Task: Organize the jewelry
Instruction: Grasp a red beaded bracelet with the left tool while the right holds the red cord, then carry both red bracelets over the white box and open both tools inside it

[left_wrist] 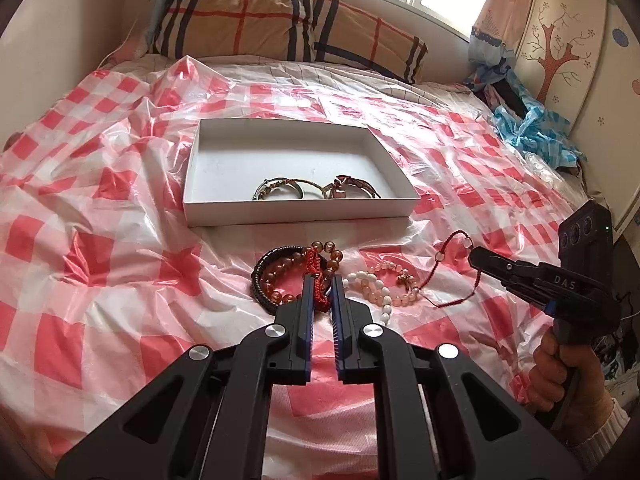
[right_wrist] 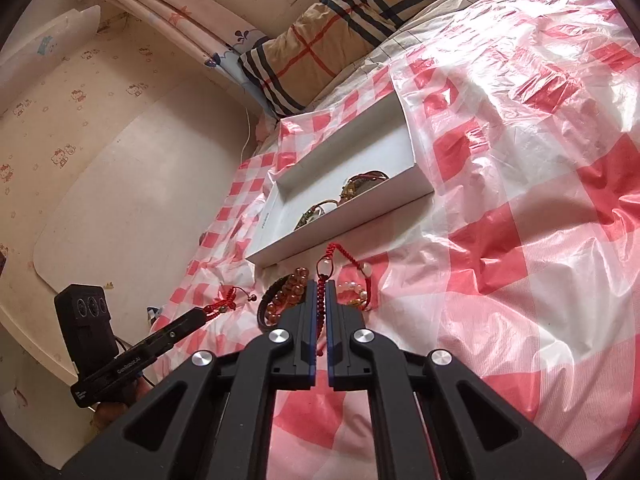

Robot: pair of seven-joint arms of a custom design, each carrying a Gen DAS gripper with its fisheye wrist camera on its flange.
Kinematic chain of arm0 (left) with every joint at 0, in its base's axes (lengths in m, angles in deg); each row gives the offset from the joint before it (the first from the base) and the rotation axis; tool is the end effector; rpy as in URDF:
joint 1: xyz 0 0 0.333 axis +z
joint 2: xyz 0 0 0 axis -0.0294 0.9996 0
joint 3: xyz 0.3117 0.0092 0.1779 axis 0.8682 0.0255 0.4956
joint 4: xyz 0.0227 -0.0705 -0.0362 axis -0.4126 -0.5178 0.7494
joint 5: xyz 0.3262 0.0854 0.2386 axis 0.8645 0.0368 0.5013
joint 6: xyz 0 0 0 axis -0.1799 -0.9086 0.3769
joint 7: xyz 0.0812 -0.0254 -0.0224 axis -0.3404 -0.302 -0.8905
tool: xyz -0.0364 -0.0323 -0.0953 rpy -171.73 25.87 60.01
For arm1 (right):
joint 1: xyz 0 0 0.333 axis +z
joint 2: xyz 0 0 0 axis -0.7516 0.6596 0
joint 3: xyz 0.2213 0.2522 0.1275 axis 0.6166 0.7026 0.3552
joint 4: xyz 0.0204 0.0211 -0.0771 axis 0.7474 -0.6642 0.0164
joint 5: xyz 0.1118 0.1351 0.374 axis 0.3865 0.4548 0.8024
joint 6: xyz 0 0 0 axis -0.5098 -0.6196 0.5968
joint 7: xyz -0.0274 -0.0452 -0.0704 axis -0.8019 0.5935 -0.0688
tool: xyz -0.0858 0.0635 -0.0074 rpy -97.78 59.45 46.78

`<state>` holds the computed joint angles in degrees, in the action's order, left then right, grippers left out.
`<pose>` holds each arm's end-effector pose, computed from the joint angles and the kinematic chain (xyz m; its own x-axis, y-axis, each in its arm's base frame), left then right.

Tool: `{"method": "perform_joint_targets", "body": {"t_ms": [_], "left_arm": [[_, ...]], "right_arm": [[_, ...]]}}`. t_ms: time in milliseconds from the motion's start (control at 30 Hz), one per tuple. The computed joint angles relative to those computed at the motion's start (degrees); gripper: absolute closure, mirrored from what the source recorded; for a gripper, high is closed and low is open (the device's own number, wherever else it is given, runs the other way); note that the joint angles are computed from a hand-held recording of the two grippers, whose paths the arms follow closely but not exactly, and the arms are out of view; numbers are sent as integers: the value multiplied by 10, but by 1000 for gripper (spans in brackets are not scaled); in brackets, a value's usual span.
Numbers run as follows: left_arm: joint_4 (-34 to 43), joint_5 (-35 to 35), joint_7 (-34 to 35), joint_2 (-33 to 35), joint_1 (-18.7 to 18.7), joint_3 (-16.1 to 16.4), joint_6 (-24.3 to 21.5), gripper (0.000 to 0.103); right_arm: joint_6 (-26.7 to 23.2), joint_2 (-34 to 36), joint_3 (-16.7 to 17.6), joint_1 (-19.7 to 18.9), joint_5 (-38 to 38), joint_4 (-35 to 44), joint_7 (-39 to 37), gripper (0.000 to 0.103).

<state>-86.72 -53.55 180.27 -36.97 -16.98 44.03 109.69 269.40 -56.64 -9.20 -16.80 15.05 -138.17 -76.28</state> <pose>0.6768 -0.3483 0.5595 -0.5852 -0.7828 0.2115 -0.6558 0.3034 -0.6913 0.5698 0.3375 0.5243 -0.0667 -0.6879 -0.7227 -0.5919 0.6104 -0.5264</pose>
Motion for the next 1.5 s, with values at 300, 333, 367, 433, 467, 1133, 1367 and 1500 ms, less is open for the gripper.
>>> {"method": "perform_joint_targets", "body": {"t_ms": [300,333,367,433,467,1133,1367,1500], "left_arm": [[-3,13,-8,-1,-6,6,14,95],[-1,16,-10,2,-7,7,14,95],[1,17,-12,3,-8,8,15,95],[4,21,-15,7,-9,8,15,95],[4,22,-16,7,-9,8,16,95],[70,56,-66,56,-29,20,36,95],[98,70,-81,77,-34,23,35,95],[117,74,-86,92,-35,23,33,95]], "right_arm": [[18,12,-8,19,81,23,-97,99],[22,15,-14,24,88,26,-104,99],[26,18,-16,26,98,28,-113,99],[34,22,-29,36,111,31,-123,99],[40,25,-41,46,116,33,-123,99],[81,89,-68,60,267,97,-248,99],[57,107,8,0,297,130,-314,99],[56,118,8,-2,326,143,-344,99]]}}
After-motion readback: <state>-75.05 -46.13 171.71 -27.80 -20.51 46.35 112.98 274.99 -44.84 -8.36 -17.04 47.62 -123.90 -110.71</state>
